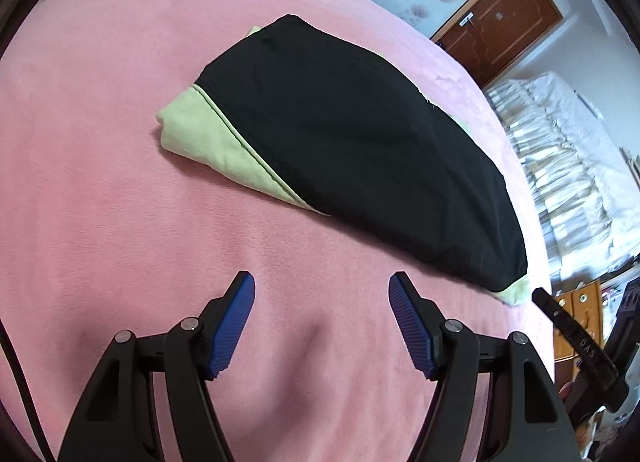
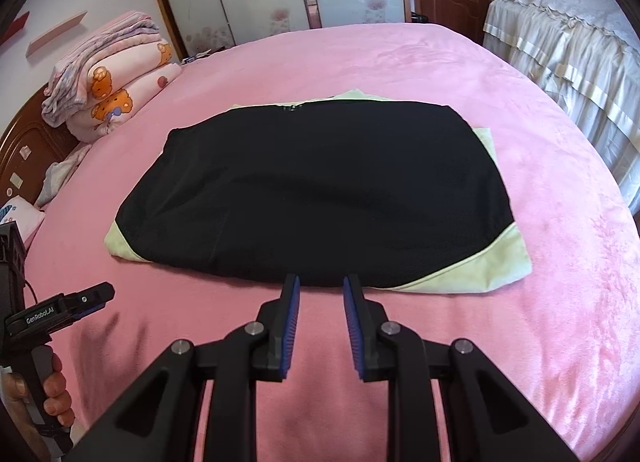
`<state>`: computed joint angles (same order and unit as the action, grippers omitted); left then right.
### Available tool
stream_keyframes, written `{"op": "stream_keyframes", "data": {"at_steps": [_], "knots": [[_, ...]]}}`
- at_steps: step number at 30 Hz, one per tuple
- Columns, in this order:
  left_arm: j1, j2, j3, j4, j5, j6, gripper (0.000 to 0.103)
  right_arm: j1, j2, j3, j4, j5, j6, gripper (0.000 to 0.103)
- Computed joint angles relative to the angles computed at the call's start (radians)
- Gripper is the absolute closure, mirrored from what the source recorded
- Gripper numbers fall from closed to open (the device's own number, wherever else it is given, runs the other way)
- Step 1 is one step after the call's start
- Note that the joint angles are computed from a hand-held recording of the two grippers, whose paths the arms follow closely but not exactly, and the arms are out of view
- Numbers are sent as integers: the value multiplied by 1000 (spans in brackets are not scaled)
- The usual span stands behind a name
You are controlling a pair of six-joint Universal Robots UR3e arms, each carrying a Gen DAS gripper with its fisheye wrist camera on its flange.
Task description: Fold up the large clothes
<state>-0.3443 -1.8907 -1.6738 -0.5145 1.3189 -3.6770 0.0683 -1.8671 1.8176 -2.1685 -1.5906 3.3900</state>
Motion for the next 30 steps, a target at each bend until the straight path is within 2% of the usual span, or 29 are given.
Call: {"op": "stream_keyframes", "data": {"at_steps": [11, 15, 20, 28, 29, 30], "knots": [[73, -141, -48, 211, -144, -62, 35, 32, 93, 18, -90, 26, 15, 80], [89, -220, 0, 296, -154, -87, 35, 31, 125, 14, -108, 40, 20, 80], [96, -359, 165, 337, -142, -129, 35, 28, 166, 16, -145, 57, 24, 80], [91, -576, 527, 253, -120, -152, 35, 22, 234, -2, -190, 69, 13, 80], [91, -590, 551, 252, -117, -160, 37, 21, 245, -7, -196, 71, 12, 80], [91, -604, 578, 244, -111, -169, 47, 22, 258, -15, -201, 71, 11, 80]]}}
